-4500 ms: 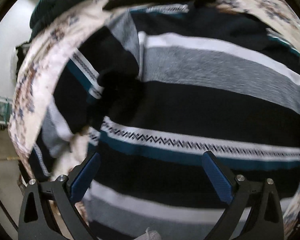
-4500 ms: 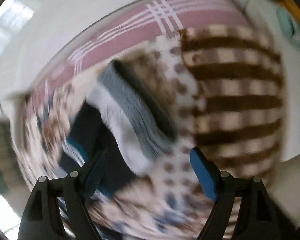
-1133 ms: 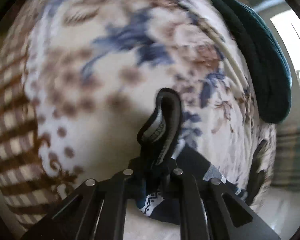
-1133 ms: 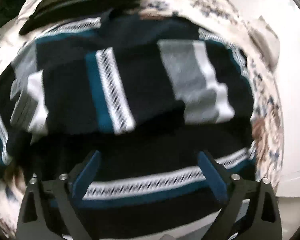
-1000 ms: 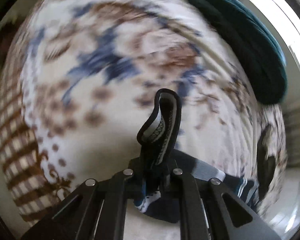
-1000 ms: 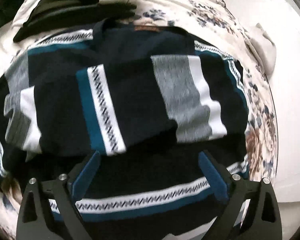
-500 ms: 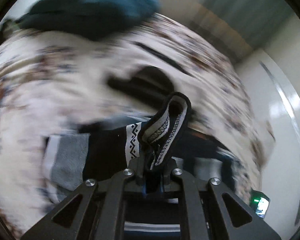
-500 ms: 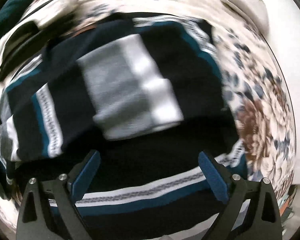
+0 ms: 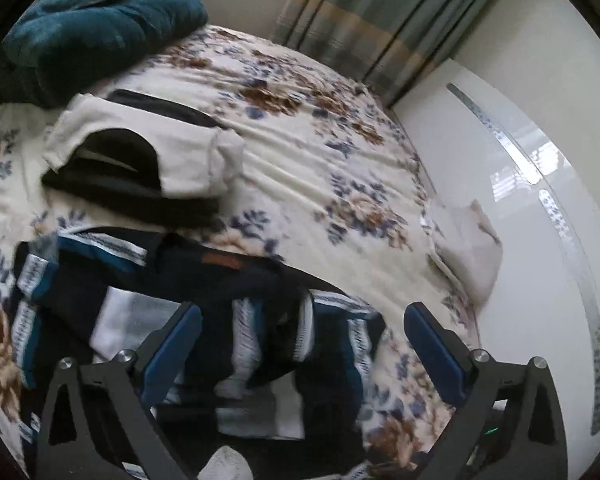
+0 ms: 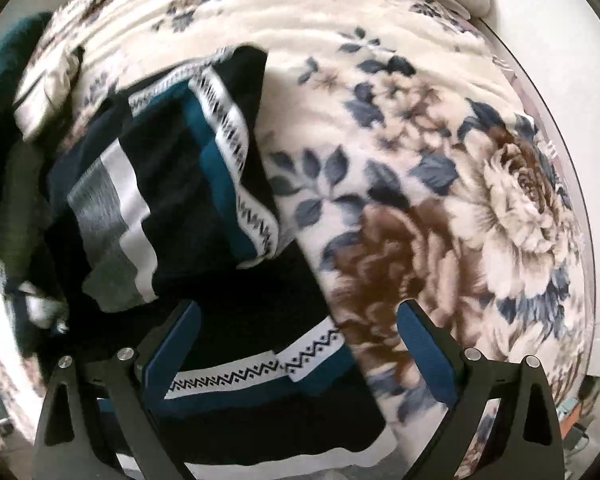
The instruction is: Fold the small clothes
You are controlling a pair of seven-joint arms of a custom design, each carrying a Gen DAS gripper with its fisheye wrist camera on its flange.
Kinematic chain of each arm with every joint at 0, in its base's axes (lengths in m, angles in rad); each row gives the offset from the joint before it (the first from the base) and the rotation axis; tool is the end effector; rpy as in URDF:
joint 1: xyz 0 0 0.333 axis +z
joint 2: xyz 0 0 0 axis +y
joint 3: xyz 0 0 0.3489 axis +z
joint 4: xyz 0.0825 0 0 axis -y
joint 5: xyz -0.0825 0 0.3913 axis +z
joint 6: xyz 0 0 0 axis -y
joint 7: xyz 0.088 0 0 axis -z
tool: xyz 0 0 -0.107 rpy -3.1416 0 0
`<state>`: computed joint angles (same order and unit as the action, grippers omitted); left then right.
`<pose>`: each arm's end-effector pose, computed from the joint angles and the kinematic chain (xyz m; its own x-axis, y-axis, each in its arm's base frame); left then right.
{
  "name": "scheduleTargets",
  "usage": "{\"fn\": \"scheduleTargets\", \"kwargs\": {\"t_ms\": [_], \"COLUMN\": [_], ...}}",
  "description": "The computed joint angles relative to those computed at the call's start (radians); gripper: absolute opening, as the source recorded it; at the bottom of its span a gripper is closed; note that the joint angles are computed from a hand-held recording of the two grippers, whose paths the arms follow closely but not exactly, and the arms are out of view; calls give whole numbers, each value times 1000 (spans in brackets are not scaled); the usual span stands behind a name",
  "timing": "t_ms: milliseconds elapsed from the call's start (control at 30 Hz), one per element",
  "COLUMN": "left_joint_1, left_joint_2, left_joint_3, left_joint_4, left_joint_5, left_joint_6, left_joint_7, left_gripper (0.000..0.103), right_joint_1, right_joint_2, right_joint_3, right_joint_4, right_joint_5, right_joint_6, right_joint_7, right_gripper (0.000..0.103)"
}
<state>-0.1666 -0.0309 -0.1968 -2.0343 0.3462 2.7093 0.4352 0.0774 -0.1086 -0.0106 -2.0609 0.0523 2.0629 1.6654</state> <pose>0.5535 -0.2247 0.5685 0.3290 -0.8509 0.4096 -0.6677 -0.5163 -0.5363 0.5360 0.0384 0.5231 -0.0467 -0.9971 -0.0598 -0.9931 0.0528 -0.1046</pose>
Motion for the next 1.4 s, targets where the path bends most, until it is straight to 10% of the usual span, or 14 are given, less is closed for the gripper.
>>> {"fn": "scheduleTargets", "kwargs": {"t_ms": [267,500,567,633,700,967,1133,1400], "left_joint_1": [84,137,139,140,138,161,182,187], "left_joint_2": [-277,-448,-473,-486,-485,-381,-283,-78], "left_joint_3": [27,55,67,70,72,91,101,97], "left_joint_4": [-252,-434,-471,-495,-510,-489,-406,-225], "left_joint_5": [85,25,-6,-15,-24,-61,-63,-3], "left_joint_6": [-245,-437,-447,-454,-451,-330,-305,-356], "left_joint_7": [-48,-50,-44,-24,0,33,85,296], "left_gripper": [103,103,103,103,103,103,103,103], "right_joint_1": [9,78,97,115,99,62,122,174], "right_joint_2": [138,398,469,459,398,319,384,390], "right_joint_3": [-13,32,35,26,23,-12,-34,63], "right_joint_4": [209,412,484,481,429,439,509,488], "right_joint_5": [319,299,261,217,258,169,-130,36], "right_joint_6": [-50,-69,-146,-143,-105,-175,-247,-143], "right_joint_7": [-121,-112,-89,-71,-64,-5,97,-122], "right_gripper": [100,96,71,16,10,10,42,57]}}
